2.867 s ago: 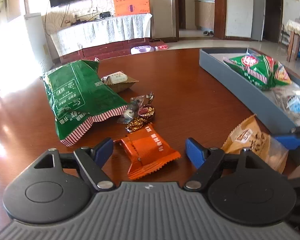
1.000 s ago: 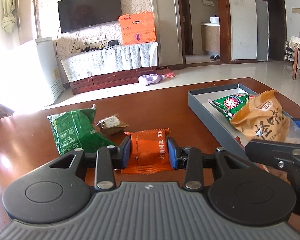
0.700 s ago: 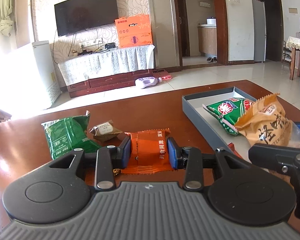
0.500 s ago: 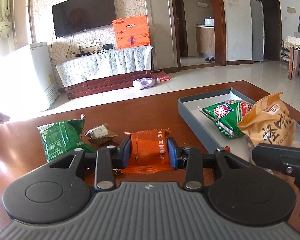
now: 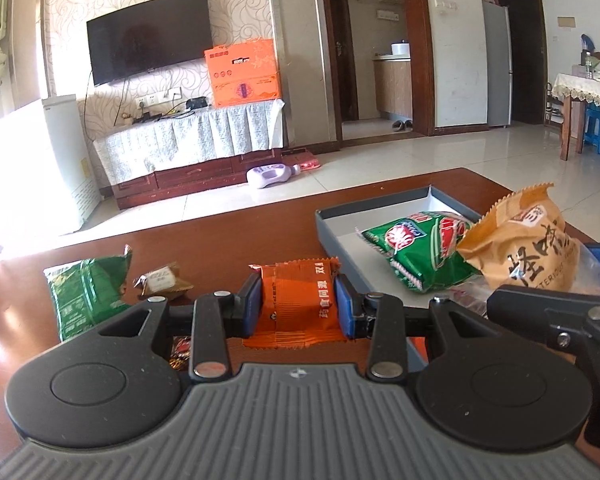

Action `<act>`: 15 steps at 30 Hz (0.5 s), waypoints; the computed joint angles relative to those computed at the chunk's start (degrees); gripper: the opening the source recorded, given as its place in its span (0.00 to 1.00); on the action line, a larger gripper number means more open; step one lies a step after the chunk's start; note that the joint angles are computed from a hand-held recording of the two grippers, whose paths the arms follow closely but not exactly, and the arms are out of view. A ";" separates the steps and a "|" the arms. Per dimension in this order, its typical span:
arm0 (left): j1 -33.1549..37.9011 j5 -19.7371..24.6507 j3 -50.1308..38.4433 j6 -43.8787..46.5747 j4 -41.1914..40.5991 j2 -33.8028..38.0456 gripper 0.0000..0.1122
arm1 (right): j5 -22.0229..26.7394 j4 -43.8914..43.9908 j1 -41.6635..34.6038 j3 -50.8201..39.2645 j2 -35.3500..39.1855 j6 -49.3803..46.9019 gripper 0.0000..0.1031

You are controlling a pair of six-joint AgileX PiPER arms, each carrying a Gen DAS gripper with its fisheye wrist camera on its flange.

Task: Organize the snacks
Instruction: 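Carry both snacks over the tray box and open both tools to drop them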

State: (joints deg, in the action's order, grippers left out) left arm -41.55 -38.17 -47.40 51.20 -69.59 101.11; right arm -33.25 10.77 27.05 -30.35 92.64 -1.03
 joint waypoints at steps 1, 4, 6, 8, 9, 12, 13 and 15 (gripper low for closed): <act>-0.04 0.17 -0.31 -0.11 0.19 0.14 0.39 | -0.05 0.01 -0.26 0.10 -0.03 0.06 0.47; -0.27 0.44 -1.43 0.23 0.37 0.77 0.39 | 0.10 -0.94 -1.39 0.12 -0.02 0.80 0.47; -0.35 0.89 -2.14 0.39 0.21 1.20 0.39 | 0.11 -0.72 -1.69 0.25 -0.10 0.81 0.47; -0.59 1.06 -2.79 0.33 0.43 1.63 0.39 | 0.03 -0.35 -1.79 0.22 -0.19 0.71 0.47; -0.74 1.03 -3.18 0.48 0.42 1.89 0.39 | -0.08 -0.17 -1.85 0.29 -0.25 0.55 0.47; -0.54 1.73 -4.20 0.41 1.19 2.61 0.39 | -0.36 -0.51 -2.42 0.77 -0.46 0.93 0.47; -0.41 2.01 -4.78 0.80 1.31 2.97 0.39 | -0.31 -0.31 -2.52 0.72 -0.41 0.82 0.47; -0.10 2.56 -5.88 1.16 1.60 3.66 0.39 | -0.37 -0.87 -2.99 0.75 -0.45 1.43 0.47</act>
State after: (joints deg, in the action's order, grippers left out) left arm -41.66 -35.60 -53.29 52.36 -68.00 104.77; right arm -33.61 9.90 24.06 -29.60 92.19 0.40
